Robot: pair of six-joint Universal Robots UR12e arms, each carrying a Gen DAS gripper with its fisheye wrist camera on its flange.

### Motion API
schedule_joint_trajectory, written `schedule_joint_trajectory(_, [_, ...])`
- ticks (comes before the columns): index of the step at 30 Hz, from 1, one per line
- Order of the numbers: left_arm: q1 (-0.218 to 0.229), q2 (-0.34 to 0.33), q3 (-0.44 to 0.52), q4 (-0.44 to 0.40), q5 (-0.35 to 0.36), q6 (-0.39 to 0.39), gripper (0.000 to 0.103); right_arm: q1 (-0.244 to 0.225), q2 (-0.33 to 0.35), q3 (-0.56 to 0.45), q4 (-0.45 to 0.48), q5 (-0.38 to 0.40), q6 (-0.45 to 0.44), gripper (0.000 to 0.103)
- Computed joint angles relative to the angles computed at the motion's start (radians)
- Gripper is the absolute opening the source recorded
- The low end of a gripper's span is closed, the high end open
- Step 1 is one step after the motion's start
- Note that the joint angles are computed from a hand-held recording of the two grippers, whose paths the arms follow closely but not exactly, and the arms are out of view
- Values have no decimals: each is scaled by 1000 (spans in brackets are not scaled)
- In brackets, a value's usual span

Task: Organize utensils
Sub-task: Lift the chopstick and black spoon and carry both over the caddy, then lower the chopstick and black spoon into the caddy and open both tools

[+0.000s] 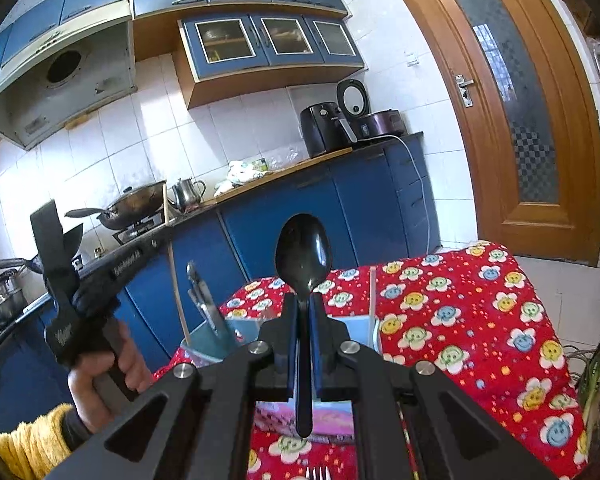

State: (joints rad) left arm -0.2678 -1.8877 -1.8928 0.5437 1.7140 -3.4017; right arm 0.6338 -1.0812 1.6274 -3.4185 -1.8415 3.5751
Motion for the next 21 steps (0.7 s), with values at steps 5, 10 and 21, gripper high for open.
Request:
schedule_joint_trajectory(5, [-9, -15, -8, 22, 13, 24, 4, -4, 35, -34, -31, -17, -33, 8])
schedule_joint_trajectory(10, [-10, -18, -16, 27, 7, 34, 4, -5, 55, -53, -5, -26, -53, 8])
schedule_joint_trajectory(21, [-9, -2, -35, -6, -37, 62, 13, -5, 46, -49, 74, -16, -24, 24])
